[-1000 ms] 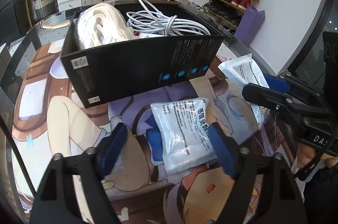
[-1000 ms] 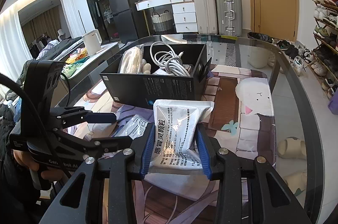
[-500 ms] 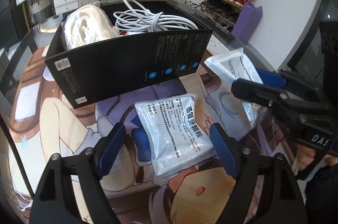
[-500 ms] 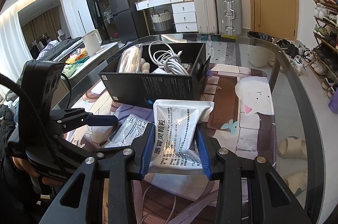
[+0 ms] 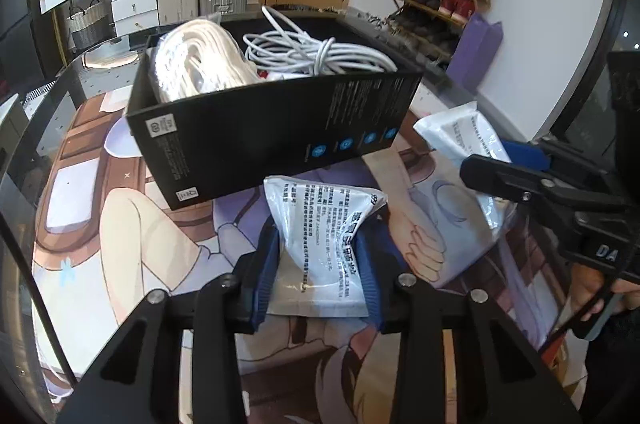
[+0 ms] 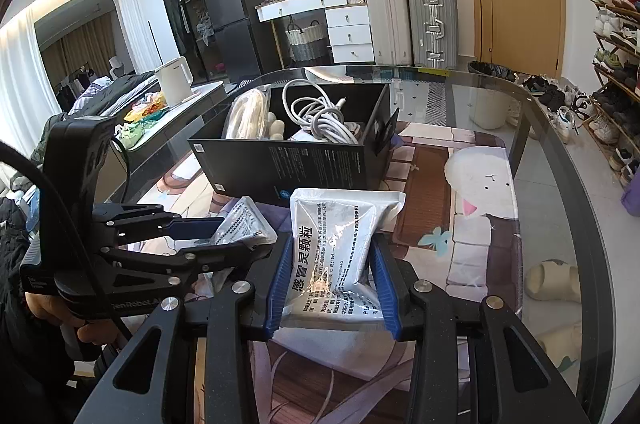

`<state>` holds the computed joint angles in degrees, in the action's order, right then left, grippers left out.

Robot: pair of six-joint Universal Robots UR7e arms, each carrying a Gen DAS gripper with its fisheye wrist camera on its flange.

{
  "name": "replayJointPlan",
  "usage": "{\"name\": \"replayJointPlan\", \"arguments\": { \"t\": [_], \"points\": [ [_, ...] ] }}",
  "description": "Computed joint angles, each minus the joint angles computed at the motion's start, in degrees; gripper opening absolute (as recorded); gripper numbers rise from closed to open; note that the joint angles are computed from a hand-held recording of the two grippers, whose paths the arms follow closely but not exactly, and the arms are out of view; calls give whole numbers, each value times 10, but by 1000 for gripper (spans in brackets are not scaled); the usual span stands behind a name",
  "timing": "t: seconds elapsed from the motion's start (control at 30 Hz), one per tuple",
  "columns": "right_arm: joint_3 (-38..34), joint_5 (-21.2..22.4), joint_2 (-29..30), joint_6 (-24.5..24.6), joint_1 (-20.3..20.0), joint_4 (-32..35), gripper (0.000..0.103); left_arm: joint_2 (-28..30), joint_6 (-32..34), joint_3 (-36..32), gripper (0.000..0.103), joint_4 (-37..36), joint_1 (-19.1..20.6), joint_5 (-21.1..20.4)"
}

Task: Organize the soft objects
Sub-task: 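Carry both sachets over the black box with both tools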

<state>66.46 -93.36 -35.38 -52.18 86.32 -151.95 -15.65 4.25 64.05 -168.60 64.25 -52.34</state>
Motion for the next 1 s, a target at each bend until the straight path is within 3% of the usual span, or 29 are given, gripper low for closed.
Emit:
{"name": "replayJointPlan", "arguments": {
  "t": [0.17,0.5,1.0],
  "points": [
    [10,16,-6,-5,0,-9,39,-24,27,50,37,-79,-6,-11],
    [30,68,-13,-13,7,-47,39,-54,52,79,37,-180,-10,-15],
    [-60,96,40,28,29,-41,39,-22,33,-39,37,-141,11,-16]
  ]
}}
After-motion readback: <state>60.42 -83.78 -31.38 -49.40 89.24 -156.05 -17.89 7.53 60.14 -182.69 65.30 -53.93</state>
